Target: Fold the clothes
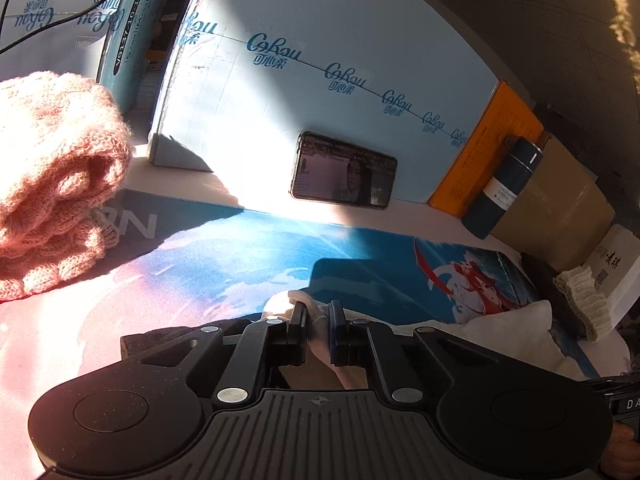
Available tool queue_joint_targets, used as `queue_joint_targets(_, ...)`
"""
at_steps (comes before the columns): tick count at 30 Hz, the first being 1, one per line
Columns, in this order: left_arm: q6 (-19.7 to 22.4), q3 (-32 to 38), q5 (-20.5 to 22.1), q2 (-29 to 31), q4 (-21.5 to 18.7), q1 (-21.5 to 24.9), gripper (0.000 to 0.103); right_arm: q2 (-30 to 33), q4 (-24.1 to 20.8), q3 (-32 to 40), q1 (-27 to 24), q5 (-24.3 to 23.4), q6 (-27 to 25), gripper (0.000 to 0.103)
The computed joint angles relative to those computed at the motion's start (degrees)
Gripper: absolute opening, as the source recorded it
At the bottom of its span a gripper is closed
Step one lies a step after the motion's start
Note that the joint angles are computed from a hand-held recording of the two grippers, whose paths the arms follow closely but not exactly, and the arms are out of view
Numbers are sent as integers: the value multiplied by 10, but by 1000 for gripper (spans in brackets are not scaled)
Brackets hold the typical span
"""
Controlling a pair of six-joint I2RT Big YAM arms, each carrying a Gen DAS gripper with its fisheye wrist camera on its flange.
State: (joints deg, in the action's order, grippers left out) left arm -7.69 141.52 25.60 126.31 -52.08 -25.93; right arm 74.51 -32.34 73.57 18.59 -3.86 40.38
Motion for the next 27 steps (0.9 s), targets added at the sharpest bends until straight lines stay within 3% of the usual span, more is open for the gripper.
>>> queue_joint_targets(1,6,-19,-13,-12,11,-2,32,-7,11,-10,5,10,-7,19)
queue_joint_targets(2,12,-44,-27,-28,27,-3,37,-15,22,-20,7,15,-9,26)
queue_joint_targets(3,18,-68,-40,-43,42,-5,47,-22,33,-29,10,20,-8,44)
queue_joint_targets(4,24,-97,-68,-62,63,-10,75,-31,45,-40,13,30,-6,50)
queue_joint_targets(6,40,-154,-135,-99,106,-22,94,-49,76,-65,19,62,6,55)
queue_joint_targets(8,76,-189,-152,-122,133,-32,94,-65,93,-85,22,96,25,61)
queue_joint_targets(11,114,-201,-130,-131,135,-46,94,-83,108,-109,23,133,54,63)
queue_joint_targets(14,179,-185,-107,-122,110,-64,94,-104,122,-133,23,157,86,66)
queue_joint_targets(19,273,-133,-126,-89,39,-88,94,-153,111,-167,35,229,112,70)
queue_joint_targets(24,261,-68,-105,-56,-23,-84,96,-242,65,-220,45,335,169,75)
queue_joint_targets(27,240,-54,-82,-56,1,-87,96,-291,30,-245,55,392,215,77)
